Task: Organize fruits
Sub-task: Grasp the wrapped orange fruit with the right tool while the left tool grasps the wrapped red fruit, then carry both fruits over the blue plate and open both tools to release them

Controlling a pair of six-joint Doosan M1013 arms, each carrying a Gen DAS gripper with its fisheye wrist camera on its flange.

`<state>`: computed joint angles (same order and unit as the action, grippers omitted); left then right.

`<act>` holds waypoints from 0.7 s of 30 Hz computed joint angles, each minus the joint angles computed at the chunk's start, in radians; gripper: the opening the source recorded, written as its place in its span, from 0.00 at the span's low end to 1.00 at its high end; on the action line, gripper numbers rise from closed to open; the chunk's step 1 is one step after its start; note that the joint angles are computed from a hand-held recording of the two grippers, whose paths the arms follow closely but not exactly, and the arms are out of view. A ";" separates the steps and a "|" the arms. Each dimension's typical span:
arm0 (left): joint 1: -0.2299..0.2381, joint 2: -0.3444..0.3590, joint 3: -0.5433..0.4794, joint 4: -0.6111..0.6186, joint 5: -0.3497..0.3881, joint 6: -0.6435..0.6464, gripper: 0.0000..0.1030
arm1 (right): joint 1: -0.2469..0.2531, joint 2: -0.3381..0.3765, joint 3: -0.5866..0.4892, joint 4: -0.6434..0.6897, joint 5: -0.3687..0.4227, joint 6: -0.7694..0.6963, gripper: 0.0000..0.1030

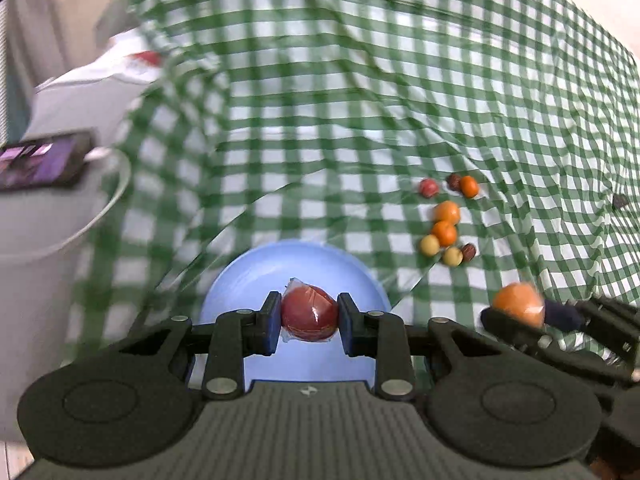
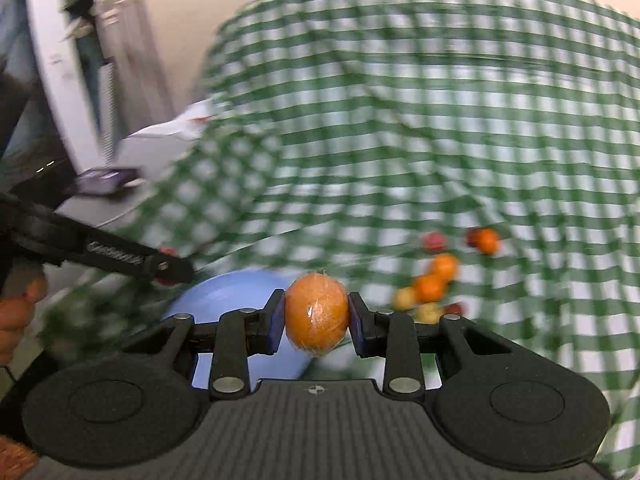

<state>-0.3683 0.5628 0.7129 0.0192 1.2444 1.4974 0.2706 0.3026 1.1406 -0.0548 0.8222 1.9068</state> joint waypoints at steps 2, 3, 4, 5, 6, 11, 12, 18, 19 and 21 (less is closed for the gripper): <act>0.011 -0.037 0.056 0.000 -0.025 -0.018 0.31 | 0.023 0.000 -0.008 0.019 0.017 -0.019 0.33; 0.014 -0.052 0.080 0.001 -0.038 -0.027 0.31 | 0.034 -0.002 -0.009 0.020 0.024 -0.022 0.33; 0.018 -0.067 0.104 0.000 -0.052 -0.033 0.31 | 0.043 -0.002 -0.012 0.025 0.032 -0.029 0.33; 0.022 -0.081 0.126 -0.001 -0.065 -0.039 0.31 | 0.049 -0.001 -0.015 0.030 0.040 -0.035 0.33; 0.024 -0.092 0.142 -0.002 -0.074 -0.045 0.31 | 0.055 -0.001 -0.017 0.033 0.045 -0.041 0.33; 0.034 -0.136 0.207 -0.007 -0.119 -0.059 0.31 | 0.074 -0.010 -0.018 0.011 0.047 -0.061 0.33; 0.035 -0.140 0.212 -0.008 -0.123 -0.062 0.31 | 0.075 -0.011 -0.017 0.005 0.046 -0.059 0.33; 0.037 -0.146 0.220 -0.004 -0.131 -0.066 0.31 | 0.076 -0.014 -0.015 0.000 0.046 -0.060 0.33; 0.037 -0.146 0.220 -0.002 -0.132 -0.066 0.31 | 0.076 -0.014 -0.014 0.001 0.045 -0.059 0.33; 0.038 -0.143 0.216 -0.001 -0.127 -0.063 0.31 | 0.074 -0.012 -0.020 0.007 0.054 -0.064 0.33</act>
